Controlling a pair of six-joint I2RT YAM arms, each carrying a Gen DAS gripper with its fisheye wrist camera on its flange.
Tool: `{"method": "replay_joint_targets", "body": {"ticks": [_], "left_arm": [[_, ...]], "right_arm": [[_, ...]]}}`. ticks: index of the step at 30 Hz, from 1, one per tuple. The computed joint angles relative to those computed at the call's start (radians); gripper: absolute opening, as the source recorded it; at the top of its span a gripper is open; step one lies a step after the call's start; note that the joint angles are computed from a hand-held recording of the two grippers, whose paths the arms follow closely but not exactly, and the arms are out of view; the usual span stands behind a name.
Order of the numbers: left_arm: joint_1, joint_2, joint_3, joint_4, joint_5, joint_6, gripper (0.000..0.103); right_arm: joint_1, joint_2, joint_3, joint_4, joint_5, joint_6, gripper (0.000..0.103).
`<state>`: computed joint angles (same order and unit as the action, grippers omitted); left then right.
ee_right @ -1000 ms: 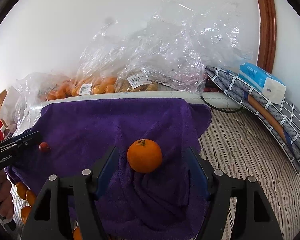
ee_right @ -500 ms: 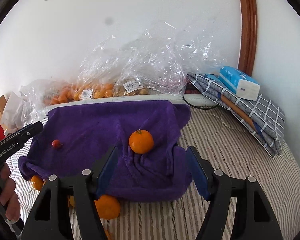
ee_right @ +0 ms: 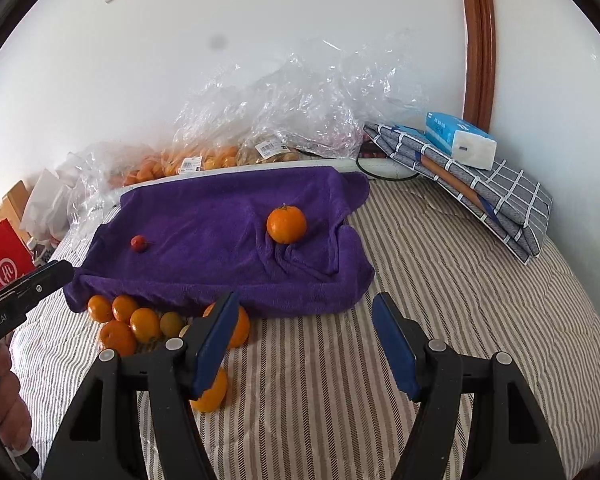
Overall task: Organize fruits
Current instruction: 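Grasp another large orange with the right gripper while the left gripper moves toward an oval orange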
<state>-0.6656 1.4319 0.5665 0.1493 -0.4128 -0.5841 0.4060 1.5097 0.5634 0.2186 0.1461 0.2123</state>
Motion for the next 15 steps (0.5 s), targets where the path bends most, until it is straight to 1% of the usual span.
{"method": "replay_joint_targets", "body": {"ticks": [5, 9, 11, 15], "left_arm": [[0.004, -0.037, -0.031, -0.067, -0.043, -0.057, 0.041], [0.033, -0.061, -0.081, -0.061, -0.052, -0.069, 0.041], [0.062, -0.058, -0.103, -0.046, -0.025, -0.067, 0.041], [0.126, -0.025, -0.134, -0.013, 0.047, -0.061, 0.041]], "right_arm": [[0.011, 0.002, -0.016, -0.005, -0.012, 0.02, 0.066], [0.028, 0.038, -0.01, -0.002, 0.005, 0.026, 0.063], [0.033, 0.062, -0.005, 0.001, -0.015, 0.028, 0.063], [0.046, 0.117, -0.007, 0.048, -0.052, 0.031, 0.063]]}}
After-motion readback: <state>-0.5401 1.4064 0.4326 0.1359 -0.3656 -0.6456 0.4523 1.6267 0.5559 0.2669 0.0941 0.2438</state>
